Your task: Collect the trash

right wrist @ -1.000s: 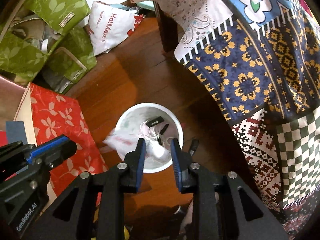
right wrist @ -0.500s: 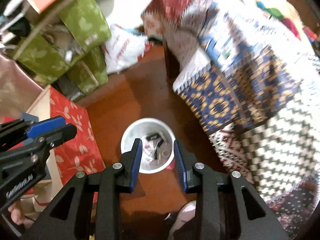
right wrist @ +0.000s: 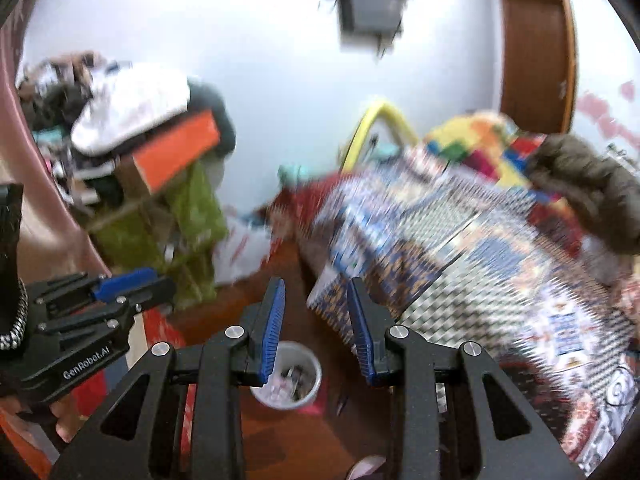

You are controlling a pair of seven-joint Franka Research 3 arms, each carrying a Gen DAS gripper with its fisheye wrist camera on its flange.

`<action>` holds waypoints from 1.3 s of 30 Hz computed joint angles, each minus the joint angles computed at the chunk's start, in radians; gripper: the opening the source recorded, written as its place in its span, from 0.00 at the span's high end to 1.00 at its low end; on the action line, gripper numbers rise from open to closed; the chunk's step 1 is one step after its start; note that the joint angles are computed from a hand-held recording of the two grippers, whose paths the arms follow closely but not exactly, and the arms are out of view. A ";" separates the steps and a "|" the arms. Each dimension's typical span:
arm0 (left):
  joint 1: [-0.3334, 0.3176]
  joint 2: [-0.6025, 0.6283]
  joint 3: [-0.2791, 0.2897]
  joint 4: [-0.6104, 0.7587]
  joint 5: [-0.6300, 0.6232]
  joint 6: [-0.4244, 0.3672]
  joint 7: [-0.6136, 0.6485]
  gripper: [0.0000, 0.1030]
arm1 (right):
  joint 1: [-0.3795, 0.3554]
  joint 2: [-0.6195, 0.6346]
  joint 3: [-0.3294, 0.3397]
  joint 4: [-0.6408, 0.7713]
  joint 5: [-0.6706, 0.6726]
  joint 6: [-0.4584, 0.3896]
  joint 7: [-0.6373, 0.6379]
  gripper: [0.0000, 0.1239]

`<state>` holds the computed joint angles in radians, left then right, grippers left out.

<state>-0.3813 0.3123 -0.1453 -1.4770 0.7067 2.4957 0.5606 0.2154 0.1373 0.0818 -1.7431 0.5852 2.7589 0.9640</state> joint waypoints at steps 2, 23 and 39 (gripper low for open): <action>-0.020 -0.043 0.004 -0.030 0.059 0.041 -0.039 0.78 | 0.003 -0.074 0.002 -0.078 0.032 0.087 -0.021 0.76; -0.004 -0.314 -0.119 -0.281 0.550 0.215 -0.399 0.21 | -0.654 -0.582 0.517 -0.586 -0.536 0.451 0.892 0.28; 0.048 -0.372 -0.165 -0.365 0.558 0.247 -0.451 0.10 | -0.735 -0.694 0.567 -0.648 -0.626 0.428 1.044 0.17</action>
<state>-0.3334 -0.0599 -0.3101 -1.8425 1.2650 2.7422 0.1097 -0.5199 -0.5569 0.6491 -2.3910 -0.0407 3.1869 2.0076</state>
